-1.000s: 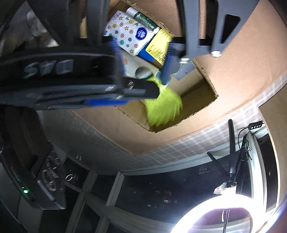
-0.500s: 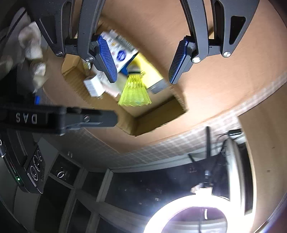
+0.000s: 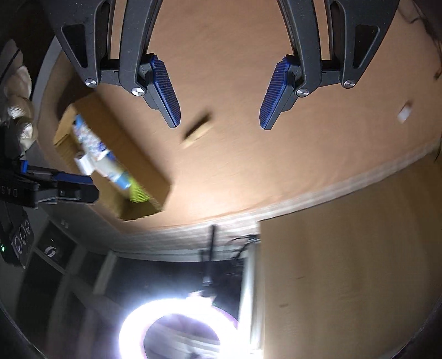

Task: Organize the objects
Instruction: 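Grasp the wooden clothespin with the right tool while the left tool grasps the white cylinder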

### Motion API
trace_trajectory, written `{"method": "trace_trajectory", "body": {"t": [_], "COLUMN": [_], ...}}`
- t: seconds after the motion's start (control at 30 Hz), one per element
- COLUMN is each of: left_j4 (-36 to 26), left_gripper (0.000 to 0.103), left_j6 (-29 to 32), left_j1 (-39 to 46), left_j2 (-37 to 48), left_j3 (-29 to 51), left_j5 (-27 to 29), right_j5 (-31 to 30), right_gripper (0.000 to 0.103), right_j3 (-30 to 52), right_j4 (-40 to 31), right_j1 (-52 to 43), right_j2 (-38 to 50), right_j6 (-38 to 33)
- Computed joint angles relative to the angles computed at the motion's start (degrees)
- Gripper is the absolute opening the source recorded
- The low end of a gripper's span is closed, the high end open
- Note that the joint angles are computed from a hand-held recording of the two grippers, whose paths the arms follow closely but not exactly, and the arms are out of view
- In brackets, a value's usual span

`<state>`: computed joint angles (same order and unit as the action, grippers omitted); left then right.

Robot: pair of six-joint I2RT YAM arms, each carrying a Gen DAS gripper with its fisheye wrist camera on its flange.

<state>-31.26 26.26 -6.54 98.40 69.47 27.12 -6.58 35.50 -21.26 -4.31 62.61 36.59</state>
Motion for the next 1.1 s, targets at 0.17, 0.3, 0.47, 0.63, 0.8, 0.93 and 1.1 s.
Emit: {"method": "trace_trajectory", "body": {"t": [0.17,0.3,0.47,0.63,0.8,0.93,1.1], "left_j4": [-2.3,-4.1,-5.1,-6.4,-9.3,-14.6,-22.2], "left_gripper": [0.063,0.063,0.063,0.063,0.063,0.063,0.063], "left_j6": [6.2,10.8,14.7,15.3,11.8,6.7,2.5], "left_j1": [9.4,16.1,21.5,25.8,28.2,29.3,29.1], "left_j2": [2.6,6.0,10.3,17.4,26.3,36.1,47.6], "left_j3": [1.2,3.8,7.4,14.8,26.0,40.6,60.2], "left_j5": [0.9,1.6,1.5,0.7,-0.5,-0.8,-1.7], "right_j5": [-0.2,-2.7,-6.0,-4.0,-1.9,0.9,3.9], "right_gripper": [0.059,0.048,0.040,0.035,0.035,0.033,0.028], "right_j3": [0.9,2.7,4.8,8.0,12.8,18.6,25.1], "right_j4": [7.6,13.3,19.1,19.0,15.6,11.0,5.4], "right_j1": [5.1,5.9,5.4,6.5,7.4,9.7,12.1], "right_j2": [12.6,23.2,33.7,38.6,41.2,44.6,48.2], "right_j6": [6.7,11.2,17.8,20.5,19.9,17.5,13.5]}}
